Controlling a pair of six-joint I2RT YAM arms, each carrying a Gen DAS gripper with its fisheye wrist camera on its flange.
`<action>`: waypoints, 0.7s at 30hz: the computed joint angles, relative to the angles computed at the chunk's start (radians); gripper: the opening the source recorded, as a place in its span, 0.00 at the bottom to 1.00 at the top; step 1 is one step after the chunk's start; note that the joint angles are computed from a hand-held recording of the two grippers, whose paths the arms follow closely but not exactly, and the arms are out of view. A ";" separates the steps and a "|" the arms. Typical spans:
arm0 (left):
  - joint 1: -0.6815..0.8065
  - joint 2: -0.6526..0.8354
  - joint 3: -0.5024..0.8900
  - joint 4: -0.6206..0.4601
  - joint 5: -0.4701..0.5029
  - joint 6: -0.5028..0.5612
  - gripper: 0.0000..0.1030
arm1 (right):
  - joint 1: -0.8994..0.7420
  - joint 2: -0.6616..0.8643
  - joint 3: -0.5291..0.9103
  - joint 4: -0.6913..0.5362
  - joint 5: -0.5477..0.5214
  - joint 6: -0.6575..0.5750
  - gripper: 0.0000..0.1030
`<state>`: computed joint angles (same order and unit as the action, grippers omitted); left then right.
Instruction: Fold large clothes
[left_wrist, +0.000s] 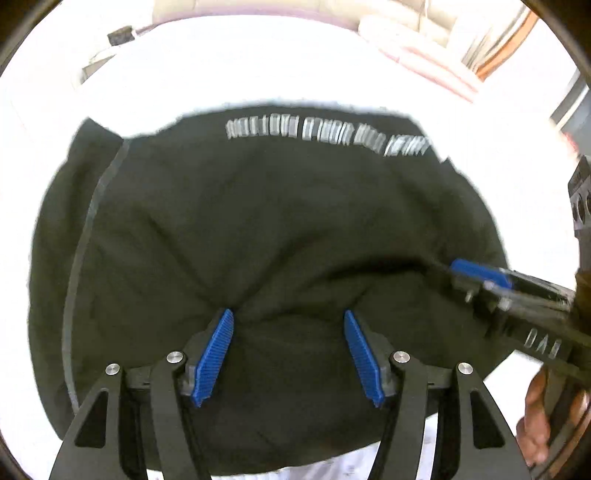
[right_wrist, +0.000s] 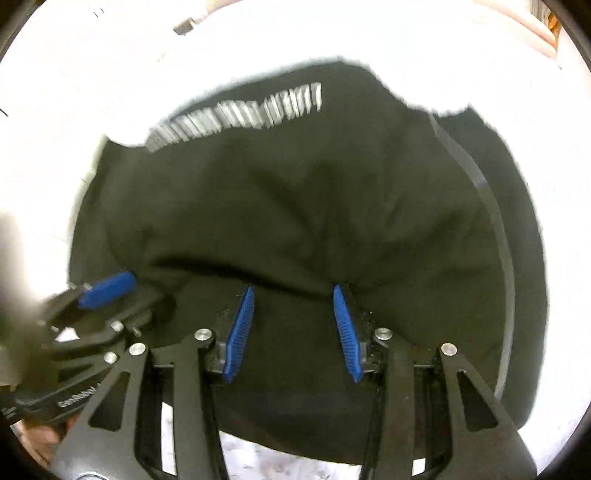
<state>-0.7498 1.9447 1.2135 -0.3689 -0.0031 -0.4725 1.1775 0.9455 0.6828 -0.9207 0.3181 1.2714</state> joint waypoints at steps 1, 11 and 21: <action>0.008 -0.033 -0.009 0.010 -0.013 -0.010 0.63 | -0.011 -0.017 0.036 -0.037 0.037 -0.027 0.41; 0.065 0.098 0.059 0.034 -0.018 -0.081 0.63 | -0.505 0.331 0.041 0.290 -0.172 -0.465 0.41; 0.026 0.113 0.065 0.025 -0.088 -0.040 0.65 | -0.519 0.239 -0.009 0.322 -0.215 -0.470 0.46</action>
<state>-0.7242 2.0572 1.2787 -0.3442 -0.0910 -0.5124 0.6588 1.1850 0.6741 -0.5989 0.1032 0.8019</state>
